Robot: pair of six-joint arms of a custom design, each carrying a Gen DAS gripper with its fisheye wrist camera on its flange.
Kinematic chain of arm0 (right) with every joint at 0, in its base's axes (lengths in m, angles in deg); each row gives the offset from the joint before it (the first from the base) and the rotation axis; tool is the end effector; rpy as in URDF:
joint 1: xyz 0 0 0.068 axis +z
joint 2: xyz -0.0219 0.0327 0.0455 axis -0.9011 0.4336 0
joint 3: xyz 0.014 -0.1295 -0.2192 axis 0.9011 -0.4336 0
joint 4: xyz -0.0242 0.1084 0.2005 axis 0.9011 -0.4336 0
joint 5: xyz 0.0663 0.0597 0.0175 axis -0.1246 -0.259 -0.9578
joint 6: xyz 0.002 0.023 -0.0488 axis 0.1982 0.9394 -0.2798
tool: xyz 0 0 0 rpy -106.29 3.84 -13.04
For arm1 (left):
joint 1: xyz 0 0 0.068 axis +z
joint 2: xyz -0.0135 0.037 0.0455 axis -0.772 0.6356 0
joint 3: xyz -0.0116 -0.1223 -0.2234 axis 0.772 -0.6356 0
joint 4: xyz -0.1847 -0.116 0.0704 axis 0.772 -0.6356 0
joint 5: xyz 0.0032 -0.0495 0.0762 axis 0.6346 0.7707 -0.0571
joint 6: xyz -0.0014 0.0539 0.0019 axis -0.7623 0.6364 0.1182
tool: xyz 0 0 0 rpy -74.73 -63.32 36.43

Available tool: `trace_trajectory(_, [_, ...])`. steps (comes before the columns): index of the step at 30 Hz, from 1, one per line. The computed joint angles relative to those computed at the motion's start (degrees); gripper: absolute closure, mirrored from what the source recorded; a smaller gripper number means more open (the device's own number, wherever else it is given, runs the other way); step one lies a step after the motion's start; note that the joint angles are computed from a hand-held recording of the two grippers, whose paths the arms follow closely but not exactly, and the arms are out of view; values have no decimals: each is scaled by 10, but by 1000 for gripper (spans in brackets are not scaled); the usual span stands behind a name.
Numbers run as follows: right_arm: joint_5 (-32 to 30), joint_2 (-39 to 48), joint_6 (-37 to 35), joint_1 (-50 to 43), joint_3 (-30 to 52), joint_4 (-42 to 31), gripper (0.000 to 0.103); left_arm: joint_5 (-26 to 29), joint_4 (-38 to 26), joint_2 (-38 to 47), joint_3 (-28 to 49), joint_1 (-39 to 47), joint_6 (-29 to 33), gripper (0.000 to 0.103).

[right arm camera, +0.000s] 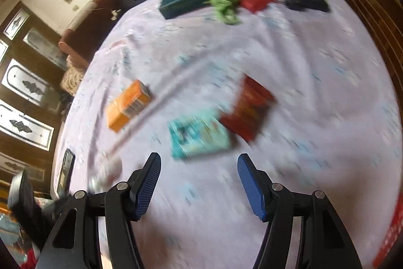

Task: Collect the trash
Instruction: 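Close the right tool on the teal cartoon packet and lift it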

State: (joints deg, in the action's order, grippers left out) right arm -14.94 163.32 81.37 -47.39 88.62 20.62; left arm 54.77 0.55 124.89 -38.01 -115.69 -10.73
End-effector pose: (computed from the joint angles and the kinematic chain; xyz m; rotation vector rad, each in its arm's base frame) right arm 0.2956 0.1076 0.2244 -0.7219 2.6633 0.7237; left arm 0.0741 -0.1195 0.2163 -0.3761 2.5666 -0.1037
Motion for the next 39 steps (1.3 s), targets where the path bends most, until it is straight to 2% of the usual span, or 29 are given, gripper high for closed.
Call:
trace_trajectory(1, [3,21,11,12,18,9,41,-3,-5,-1,1,-7,-7,71])
trace_trajectory(3, [18,56,34,34,46,39,43,-4,-6,-3,1,-14,-12,71])
trace_trajectory(8, [12,173,35,41,152,4,43,-3,-1,0,1,-25,-16,71])
trace_trajectory(12, [-1,184,12,21,144,-18,43,1,4,-9,-7,-16,-11,71])
trace_trajectory(17, [-23,120,-56,0,42,-49,43,6,12,-21,-21,2,-2,71])
trace_trajectory(19, [-11,73,-82,1,-22,-33,43,8,16,-21,-22,8,0,70])
trace_trajectory(22, [35,8,-82,19,-86,32,41,10,21,-18,-22,15,4,71])
trace_trajectory(25, [68,-4,-84,40,-91,63,29,7,19,-11,-16,10,0,71])
trace_trajectory(30, [84,27,-77,68,-81,78,29,1,15,6,-5,-6,-14,71])
trace_trajectory(32, [95,17,-79,74,-99,85,38,0,16,11,-3,-9,-20,71])
trace_trajectory(34, [112,-5,-77,79,-127,101,54,-4,15,22,2,-16,-29,71])
trace_trajectory(35, [110,-17,-76,78,-137,102,58,-6,16,28,4,-18,-33,71])
trace_trajectory(37, [108,-45,-69,69,-160,106,75,-13,15,41,12,-26,-46,71])
trace_trajectory(38, [104,-61,-60,61,-170,104,80,-16,15,48,17,-30,-48,71])
trace_trajectory(39, [102,-73,-54,53,-176,97,93,-20,15,56,24,-35,-50,71])
